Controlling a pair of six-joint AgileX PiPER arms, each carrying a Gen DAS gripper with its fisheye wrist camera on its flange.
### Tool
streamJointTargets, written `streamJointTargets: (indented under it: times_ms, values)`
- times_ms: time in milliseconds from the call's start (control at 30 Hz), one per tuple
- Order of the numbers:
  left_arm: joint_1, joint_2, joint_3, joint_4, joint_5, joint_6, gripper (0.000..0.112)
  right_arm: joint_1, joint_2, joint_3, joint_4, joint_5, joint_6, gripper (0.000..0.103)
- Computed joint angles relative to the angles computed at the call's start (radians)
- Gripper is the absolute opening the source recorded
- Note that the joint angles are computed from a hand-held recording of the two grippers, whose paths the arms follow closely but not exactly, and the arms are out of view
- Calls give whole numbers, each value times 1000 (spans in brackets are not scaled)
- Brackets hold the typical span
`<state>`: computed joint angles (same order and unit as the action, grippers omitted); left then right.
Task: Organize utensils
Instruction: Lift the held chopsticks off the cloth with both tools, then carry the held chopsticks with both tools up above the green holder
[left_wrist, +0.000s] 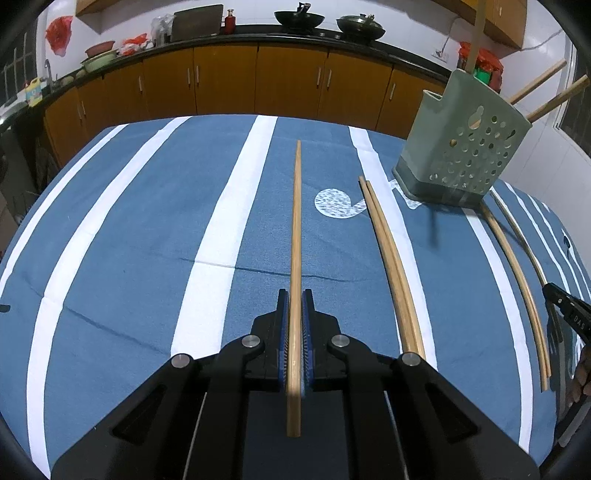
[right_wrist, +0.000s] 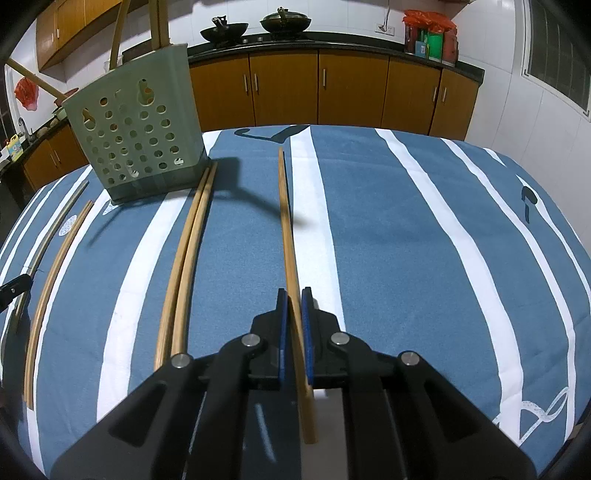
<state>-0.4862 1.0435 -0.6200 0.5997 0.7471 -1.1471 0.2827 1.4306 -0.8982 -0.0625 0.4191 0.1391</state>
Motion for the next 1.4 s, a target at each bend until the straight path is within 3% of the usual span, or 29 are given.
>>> streamJointTargets:
  times_ms: [1033,1200,1400]
  values:
    - [9,0,-1,-11,-11,2,9,-5,13,-13,37,1,-27,10]
    - [-75,26,-22,48,73,-43,9,-12,-3,3,53,2,-43,10]
    - [-113,14,-16,54,98,-47,8,-20,-25,17,51,14,-48,8]
